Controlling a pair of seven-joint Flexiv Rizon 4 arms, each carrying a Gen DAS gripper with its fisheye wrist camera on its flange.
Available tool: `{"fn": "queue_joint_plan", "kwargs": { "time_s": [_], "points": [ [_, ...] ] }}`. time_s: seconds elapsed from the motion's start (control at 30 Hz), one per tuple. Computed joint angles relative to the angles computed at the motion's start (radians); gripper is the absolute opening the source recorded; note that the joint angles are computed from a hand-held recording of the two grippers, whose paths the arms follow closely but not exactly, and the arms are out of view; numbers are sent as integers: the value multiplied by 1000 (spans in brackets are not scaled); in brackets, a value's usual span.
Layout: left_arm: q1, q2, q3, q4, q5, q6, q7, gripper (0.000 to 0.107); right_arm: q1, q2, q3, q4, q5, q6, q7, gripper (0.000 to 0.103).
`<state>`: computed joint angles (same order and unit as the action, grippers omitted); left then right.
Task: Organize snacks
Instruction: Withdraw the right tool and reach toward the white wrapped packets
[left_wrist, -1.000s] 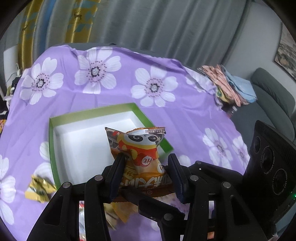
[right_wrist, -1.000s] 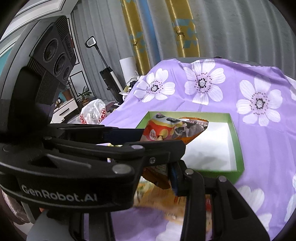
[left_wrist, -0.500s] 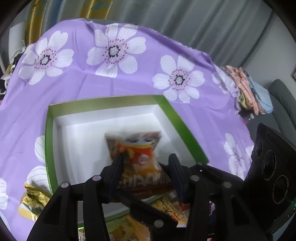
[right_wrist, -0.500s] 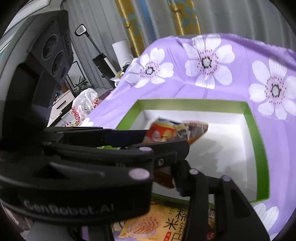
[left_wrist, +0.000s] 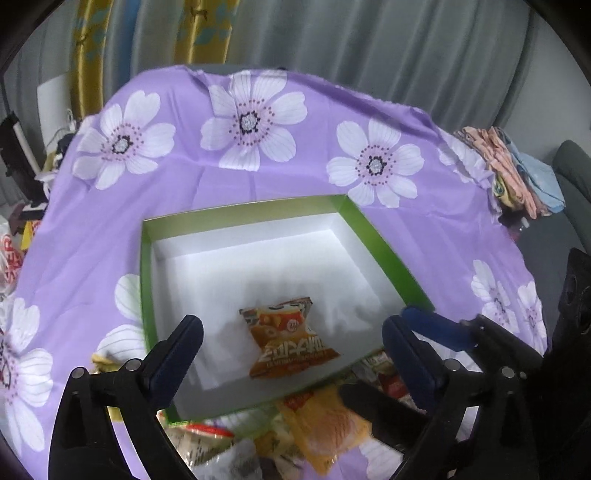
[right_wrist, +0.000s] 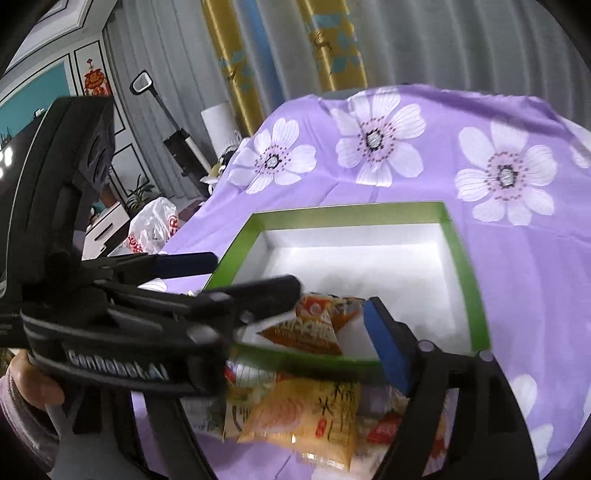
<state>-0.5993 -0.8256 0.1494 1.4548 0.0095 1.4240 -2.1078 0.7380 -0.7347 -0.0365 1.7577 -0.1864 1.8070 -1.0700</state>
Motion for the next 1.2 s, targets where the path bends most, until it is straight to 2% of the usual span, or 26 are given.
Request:
{"fn": "queue_joint_plan", "kwargs": {
  "time_s": [0.07, 0.13, 0.2, 0.3, 0.43, 0.57, 0.73, 0.9, 1.0, 1.13, 1.2],
  "points": [
    [-7, 24, 0, 34, 6, 15, -6, 98, 46, 29, -45, 48, 31, 19, 6, 83],
    [6, 51, -28, 72, 6, 28, 13, 98, 89, 57, -82, 94, 62, 39, 2, 88],
    [27, 72, -64, 107, -5, 45, 34, 99, 129, 77, -116, 128, 92, 44, -3, 88],
    [64, 116, -119, 185, -33, 84, 66, 99, 130, 104, -96, 169, 119, 55, -4, 90],
    [80, 167, -136, 286, -76, 147, 68, 99, 156, 121, -98, 214, 160, 79, -12, 93],
    [-25, 209, 8, 372, -100, 175, -13, 100, 158, 127, -75, 241, 182, 84, -17, 93],
    [-33, 237, 24, 468, -115, 209, -46, 100, 144, 132, -36, 268, 178, 83, -26, 93],
    [66, 239, -109, 560, -156, 292, -28, 100, 124, 123, 11, 276, 158, 77, -31, 93],
    [64, 221, -125, 575, -190, 307, -17, 100, 72, 98, 82, 265, 123, 76, -24, 93],
    [128, 186, -219, 588, -199, 357, 18, 100, 31, 55, 142, 234, 68, 50, -13, 93],
    [138, 169, -240, 586, -202, 375, 38, 100, 7, 31, 173, 214, 36, 42, -11, 92]
  ]
}}
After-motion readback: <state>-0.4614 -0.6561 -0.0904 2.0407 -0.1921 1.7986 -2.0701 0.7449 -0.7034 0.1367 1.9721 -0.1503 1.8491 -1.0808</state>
